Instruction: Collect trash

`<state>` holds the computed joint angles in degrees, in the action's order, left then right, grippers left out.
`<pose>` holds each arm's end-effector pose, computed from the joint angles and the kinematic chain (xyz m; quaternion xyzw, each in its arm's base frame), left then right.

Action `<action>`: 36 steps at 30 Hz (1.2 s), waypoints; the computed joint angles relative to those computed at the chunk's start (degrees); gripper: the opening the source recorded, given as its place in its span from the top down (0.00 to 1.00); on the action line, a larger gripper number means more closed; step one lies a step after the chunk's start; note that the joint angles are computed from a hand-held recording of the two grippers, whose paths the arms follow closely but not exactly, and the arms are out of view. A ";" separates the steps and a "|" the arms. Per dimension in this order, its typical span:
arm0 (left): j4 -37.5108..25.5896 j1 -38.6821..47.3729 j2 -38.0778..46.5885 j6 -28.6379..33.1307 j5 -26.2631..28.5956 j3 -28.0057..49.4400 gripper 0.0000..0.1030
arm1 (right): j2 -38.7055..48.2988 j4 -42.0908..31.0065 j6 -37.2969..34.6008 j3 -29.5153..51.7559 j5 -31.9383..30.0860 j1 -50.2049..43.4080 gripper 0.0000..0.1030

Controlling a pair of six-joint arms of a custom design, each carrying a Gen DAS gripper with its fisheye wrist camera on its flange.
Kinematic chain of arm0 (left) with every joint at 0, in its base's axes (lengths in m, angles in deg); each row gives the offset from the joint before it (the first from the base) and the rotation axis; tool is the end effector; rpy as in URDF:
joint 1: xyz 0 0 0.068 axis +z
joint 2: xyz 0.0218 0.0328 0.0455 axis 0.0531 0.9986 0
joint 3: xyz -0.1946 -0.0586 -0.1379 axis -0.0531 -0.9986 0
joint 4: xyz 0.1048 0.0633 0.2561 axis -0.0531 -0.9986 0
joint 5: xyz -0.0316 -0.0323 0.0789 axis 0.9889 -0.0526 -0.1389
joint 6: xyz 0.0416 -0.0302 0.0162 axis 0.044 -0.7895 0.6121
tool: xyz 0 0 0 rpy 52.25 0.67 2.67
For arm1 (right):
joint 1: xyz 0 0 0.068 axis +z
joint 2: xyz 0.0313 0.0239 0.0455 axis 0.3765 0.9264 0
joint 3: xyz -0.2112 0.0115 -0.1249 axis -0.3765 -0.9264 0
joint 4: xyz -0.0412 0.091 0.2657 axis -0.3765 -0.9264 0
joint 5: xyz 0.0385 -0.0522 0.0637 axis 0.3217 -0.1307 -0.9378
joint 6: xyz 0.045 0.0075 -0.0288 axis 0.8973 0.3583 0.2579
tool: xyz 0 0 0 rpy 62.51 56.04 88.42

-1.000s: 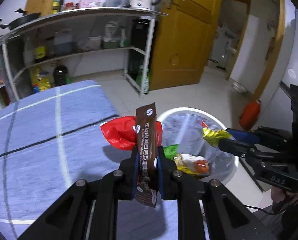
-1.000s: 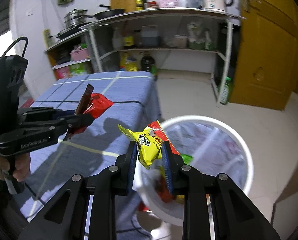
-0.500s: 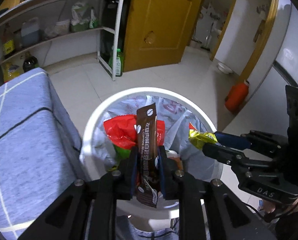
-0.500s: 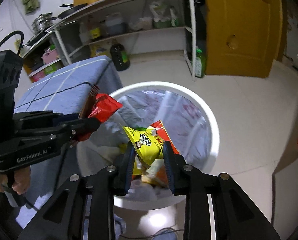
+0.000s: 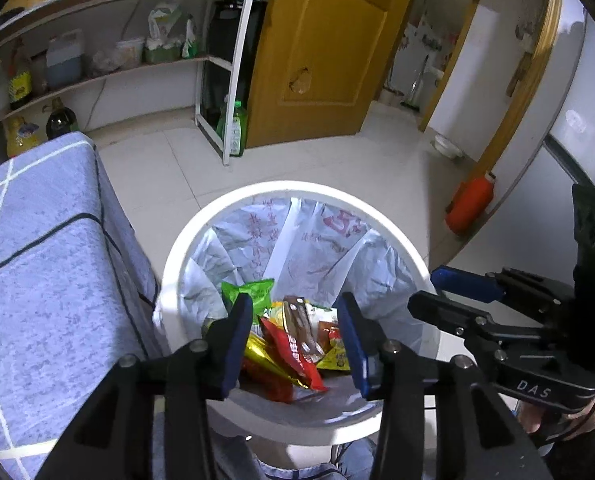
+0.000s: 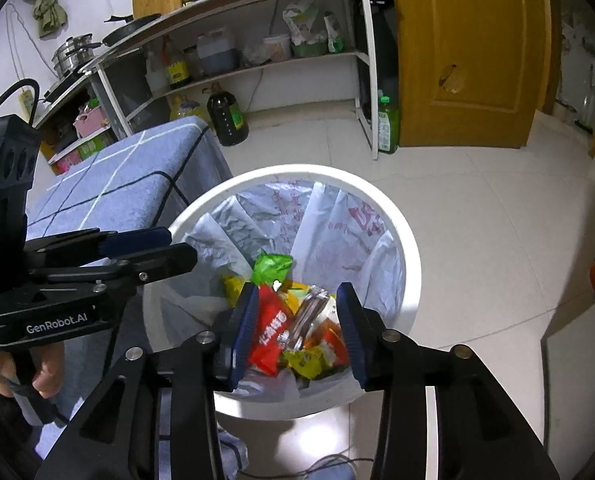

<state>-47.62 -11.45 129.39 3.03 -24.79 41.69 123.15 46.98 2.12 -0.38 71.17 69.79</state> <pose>0.3425 -0.1053 0.1731 0.2854 0.8807 -0.2276 0.3018 0.2450 0.2432 0.1755 0.0668 0.9266 0.0433 0.3674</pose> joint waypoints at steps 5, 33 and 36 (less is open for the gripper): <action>0.13 1.77 -6.24 -0.25 1.11 -3.40 0.55 | -1.75 -2.39 2.37 0.71 3.70 3.16 0.60; -15.54 22.95 -53.37 11.45 9.36 -32.52 0.47 | 13.02 -30.19 32.30 21.15 22.47 31.05 0.60; -18.94 26.60 -57.20 14.18 10.77 -34.19 0.47 | 14.70 -32.87 35.26 22.84 23.01 33.04 0.60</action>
